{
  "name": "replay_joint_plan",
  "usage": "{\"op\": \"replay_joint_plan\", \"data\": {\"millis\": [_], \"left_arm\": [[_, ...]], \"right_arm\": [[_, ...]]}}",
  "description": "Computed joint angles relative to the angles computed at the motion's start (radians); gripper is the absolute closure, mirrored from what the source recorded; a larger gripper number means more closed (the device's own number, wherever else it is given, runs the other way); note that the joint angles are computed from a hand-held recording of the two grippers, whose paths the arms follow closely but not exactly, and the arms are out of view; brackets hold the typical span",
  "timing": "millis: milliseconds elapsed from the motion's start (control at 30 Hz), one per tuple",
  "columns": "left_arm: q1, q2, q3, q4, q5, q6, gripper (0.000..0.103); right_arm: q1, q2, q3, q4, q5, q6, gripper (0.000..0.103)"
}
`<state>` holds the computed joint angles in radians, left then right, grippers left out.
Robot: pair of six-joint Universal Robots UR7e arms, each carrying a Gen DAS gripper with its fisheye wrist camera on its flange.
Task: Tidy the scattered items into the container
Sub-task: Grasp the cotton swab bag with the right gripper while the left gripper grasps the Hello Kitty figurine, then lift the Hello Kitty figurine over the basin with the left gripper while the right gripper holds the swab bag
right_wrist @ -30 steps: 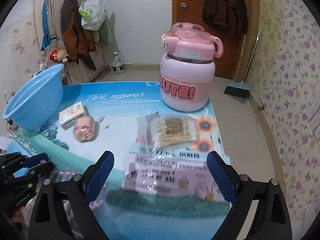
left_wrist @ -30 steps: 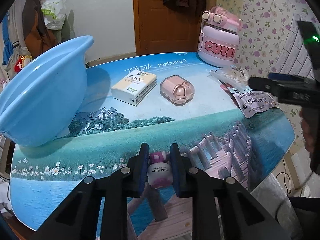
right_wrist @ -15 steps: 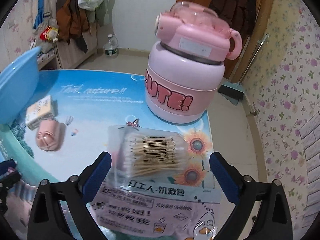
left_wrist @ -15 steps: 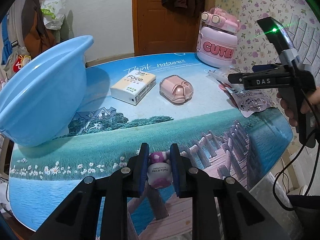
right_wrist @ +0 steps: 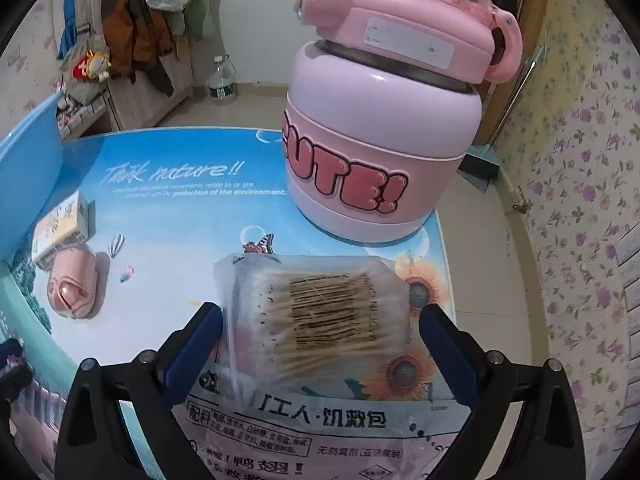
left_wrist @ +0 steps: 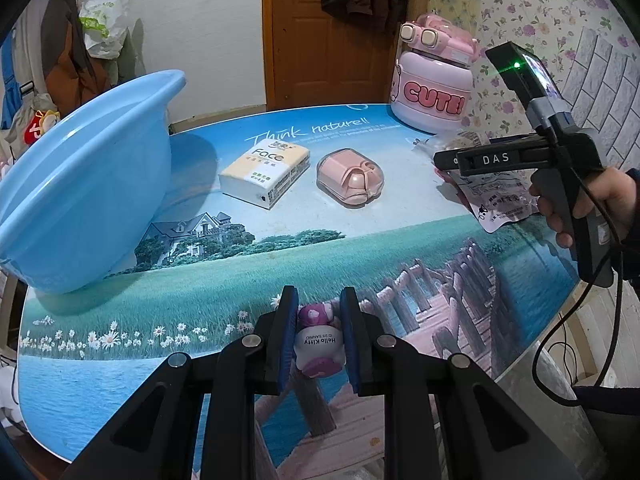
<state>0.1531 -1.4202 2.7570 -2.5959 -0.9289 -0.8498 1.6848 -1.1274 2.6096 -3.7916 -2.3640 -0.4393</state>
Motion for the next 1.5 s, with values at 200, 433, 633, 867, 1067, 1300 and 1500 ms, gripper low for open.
{"op": "replay_joint_plan", "data": {"millis": [200, 433, 633, 867, 1067, 1300, 1500], "left_arm": [[0.0, 0.002, 0.001, -0.003, 0.0, -0.001, 0.083], [-0.003, 0.0, 0.003, -0.001, 0.001, -0.011, 0.083], [-0.026, -0.036, 0.004, 0.042, 0.022, -0.023, 0.083], [-0.035, -0.058, 0.003, 0.071, 0.029, -0.036, 0.083], [-0.048, -0.087, 0.005, 0.097, 0.039, -0.042, 0.083], [-0.045, -0.123, 0.009, 0.128, 0.049, -0.057, 0.083], [-0.059, -0.142, 0.012, 0.147, 0.049, -0.066, 0.083]], "right_arm": [[-0.038, -0.02, 0.024, -0.039, 0.087, -0.028, 0.027], [-0.027, -0.01, 0.049, -0.094, 0.103, -0.039, 0.032], [0.005, -0.019, 0.101, -0.179, 0.115, -0.028, 0.032], [0.154, -0.024, 0.137, -0.224, 0.074, 0.014, 0.032], [0.249, -0.077, 0.154, -0.147, 0.055, 0.1, 0.032], [0.337, -0.067, 0.172, -0.116, 0.065, 0.206, 0.032], [0.371, -0.019, 0.187, -0.13, 0.06, 0.266, 0.032]]}}
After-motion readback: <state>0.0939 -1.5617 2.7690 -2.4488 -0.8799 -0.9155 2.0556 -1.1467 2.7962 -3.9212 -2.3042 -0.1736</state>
